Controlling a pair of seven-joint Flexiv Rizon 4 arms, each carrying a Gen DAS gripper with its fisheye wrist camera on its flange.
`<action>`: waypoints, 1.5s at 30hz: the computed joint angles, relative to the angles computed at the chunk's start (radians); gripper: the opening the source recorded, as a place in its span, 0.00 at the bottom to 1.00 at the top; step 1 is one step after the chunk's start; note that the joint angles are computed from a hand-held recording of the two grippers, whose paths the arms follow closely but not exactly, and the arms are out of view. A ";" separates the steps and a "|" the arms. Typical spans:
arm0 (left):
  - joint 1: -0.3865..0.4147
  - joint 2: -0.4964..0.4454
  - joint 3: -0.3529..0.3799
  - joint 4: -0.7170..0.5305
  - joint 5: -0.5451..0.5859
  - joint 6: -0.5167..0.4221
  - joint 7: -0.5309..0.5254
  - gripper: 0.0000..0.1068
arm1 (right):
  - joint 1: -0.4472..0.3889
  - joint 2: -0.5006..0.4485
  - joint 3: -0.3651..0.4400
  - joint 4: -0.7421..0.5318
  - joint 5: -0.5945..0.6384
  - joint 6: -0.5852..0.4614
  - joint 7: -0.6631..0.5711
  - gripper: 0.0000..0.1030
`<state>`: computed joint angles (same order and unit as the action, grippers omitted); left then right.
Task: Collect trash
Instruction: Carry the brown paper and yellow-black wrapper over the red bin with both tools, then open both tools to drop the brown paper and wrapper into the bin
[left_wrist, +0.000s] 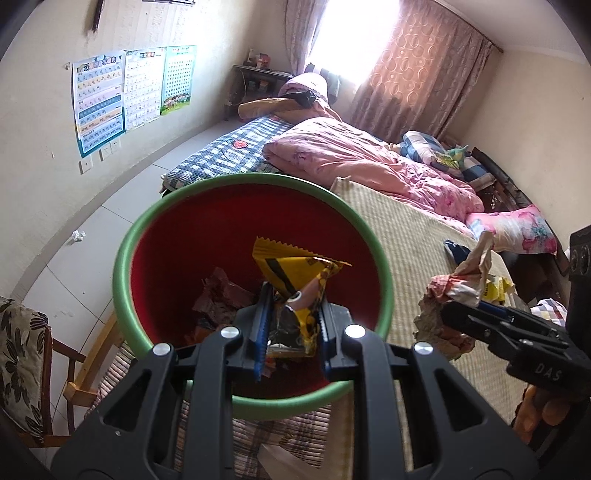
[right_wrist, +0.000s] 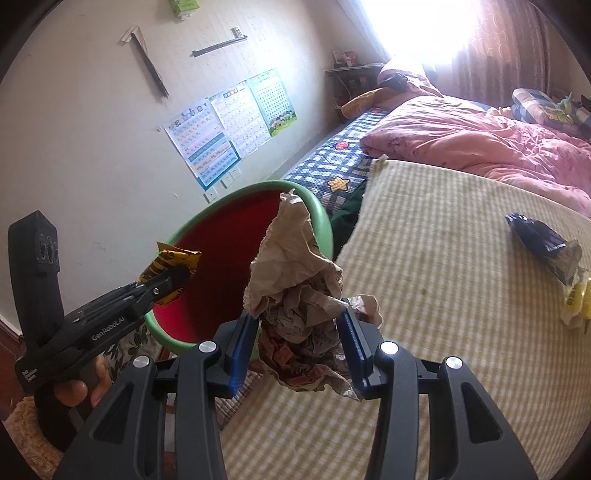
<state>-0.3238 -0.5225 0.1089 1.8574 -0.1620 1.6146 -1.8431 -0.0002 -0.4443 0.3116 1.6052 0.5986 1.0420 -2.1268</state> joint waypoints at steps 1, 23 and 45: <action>0.008 0.000 -0.005 0.001 0.000 0.000 0.004 0.19 | 0.006 -0.002 -0.001 -0.003 -0.003 0.004 0.004 0.42; 0.120 -0.027 -0.105 -0.013 -0.036 -0.004 0.119 0.20 | 0.062 -0.048 0.020 -0.040 -0.095 0.063 0.086 0.42; 0.020 -0.070 0.039 -0.059 -0.044 -0.026 -0.002 0.54 | 0.044 -0.091 0.061 -0.117 -0.088 0.017 0.023 0.67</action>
